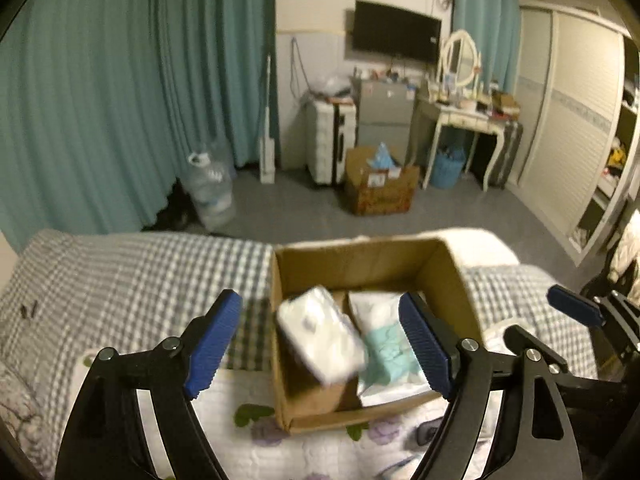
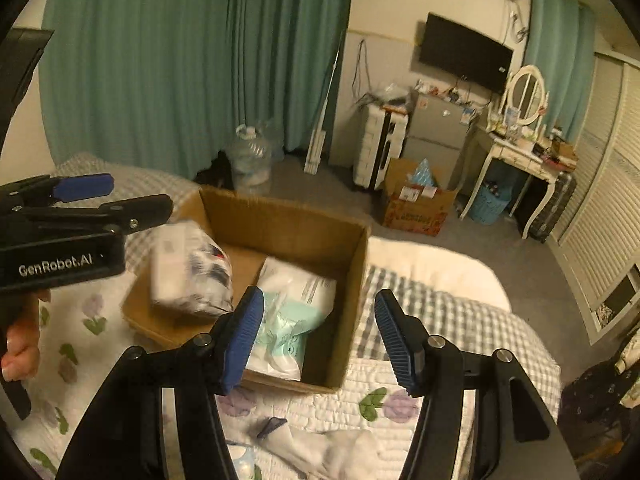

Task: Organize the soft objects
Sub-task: 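Carry both packs to the cardboard box and release them inside, then move both tools back toward the remaining items on the bedspread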

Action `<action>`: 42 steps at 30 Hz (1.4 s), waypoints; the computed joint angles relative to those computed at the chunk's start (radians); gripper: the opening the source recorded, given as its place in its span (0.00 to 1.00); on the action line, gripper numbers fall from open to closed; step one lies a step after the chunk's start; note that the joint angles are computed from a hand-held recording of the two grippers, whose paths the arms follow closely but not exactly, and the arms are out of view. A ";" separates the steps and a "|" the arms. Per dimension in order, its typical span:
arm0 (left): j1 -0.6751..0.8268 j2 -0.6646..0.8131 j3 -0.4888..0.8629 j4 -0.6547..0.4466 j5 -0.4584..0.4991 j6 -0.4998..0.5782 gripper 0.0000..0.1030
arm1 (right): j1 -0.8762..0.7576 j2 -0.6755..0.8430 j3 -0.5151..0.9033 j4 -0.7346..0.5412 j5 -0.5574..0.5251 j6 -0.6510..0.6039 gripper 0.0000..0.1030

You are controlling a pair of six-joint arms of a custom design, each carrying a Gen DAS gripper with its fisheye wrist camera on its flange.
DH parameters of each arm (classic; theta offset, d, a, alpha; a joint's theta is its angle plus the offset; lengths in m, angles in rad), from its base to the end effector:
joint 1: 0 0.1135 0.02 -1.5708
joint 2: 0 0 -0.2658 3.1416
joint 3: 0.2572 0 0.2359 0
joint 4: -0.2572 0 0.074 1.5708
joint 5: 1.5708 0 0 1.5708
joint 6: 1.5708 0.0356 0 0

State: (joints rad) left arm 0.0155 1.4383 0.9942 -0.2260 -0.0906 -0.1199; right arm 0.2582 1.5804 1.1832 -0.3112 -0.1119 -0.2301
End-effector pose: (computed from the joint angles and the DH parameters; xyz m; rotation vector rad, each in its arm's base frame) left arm 0.3024 0.0079 0.2652 -0.2003 2.2290 0.0448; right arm 0.3269 0.0905 0.2752 -0.6074 2.1954 0.1422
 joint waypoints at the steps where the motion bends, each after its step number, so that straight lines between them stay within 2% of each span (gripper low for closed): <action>1: -0.001 -0.047 -0.001 -0.032 -0.003 -0.009 0.81 | -0.005 -0.024 0.005 -0.019 -0.008 0.004 0.63; 3: 0.001 -0.117 -0.008 -0.073 -0.005 -0.024 0.90 | -0.022 -0.102 0.000 -0.054 -0.035 0.016 0.68; 9: -0.057 -0.358 0.002 -0.222 -0.102 -0.045 0.91 | -0.075 -0.321 0.030 -0.181 -0.100 0.031 0.85; 10: -0.068 -0.390 0.013 -0.254 -0.107 -0.054 0.94 | -0.083 -0.357 0.042 -0.210 -0.106 0.032 0.88; 11: -0.077 -0.424 0.023 -0.283 -0.111 -0.063 1.00 | -0.089 -0.386 0.050 -0.233 -0.109 0.033 0.91; 14: -0.113 -0.499 0.046 -0.349 -0.154 -0.082 1.00 | -0.106 -0.469 0.077 -0.303 -0.119 0.038 0.93; 19: -0.258 -0.594 0.084 -0.447 -0.311 -0.125 1.00 | -0.157 -0.589 0.126 -0.407 -0.147 0.041 1.00; 22: -0.365 -0.641 0.097 -0.502 -0.415 -0.152 1.00 | -0.220 -0.664 0.143 -0.481 -0.205 0.013 1.00; 26: -0.468 -0.702 0.108 -0.580 -0.501 -0.201 1.00 | -0.295 -0.723 0.199 -0.576 -0.276 -0.020 1.00; 31: -0.714 -0.740 0.134 -0.719 -0.727 -0.323 1.00 | -0.403 -0.792 0.227 -0.630 -0.376 -0.049 1.00; 32: -0.791 -0.735 0.144 -0.769 -0.793 -0.383 1.00 | -0.444 -0.808 0.229 -0.650 -0.417 -0.065 1.00; 34: -0.878 -0.731 0.153 -0.839 -0.864 -0.464 1.00 | -0.539 -0.824 0.241 -0.696 -0.514 -0.104 1.00; 36: -1.021 -0.708 0.175 -0.986 -0.977 -0.636 1.00 | -0.641 -0.825 0.260 -0.758 -0.617 -0.161 1.00; 38: -1.077 -0.697 0.178 -1.070 -1.020 -0.732 1.00 | -0.687 -0.835 0.253 -0.788 -0.660 -0.198 1.00; 42: -1.082 -0.714 0.125 -1.084 -1.011 -0.766 1.00 | -0.707 -0.868 0.208 -0.832 -0.679 -0.255 1.00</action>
State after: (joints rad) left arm -1.0664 0.7242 1.1189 -1.3098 -1.1017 -0.8856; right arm -0.4484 0.7123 1.3911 -1.1429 -0.7910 -0.4854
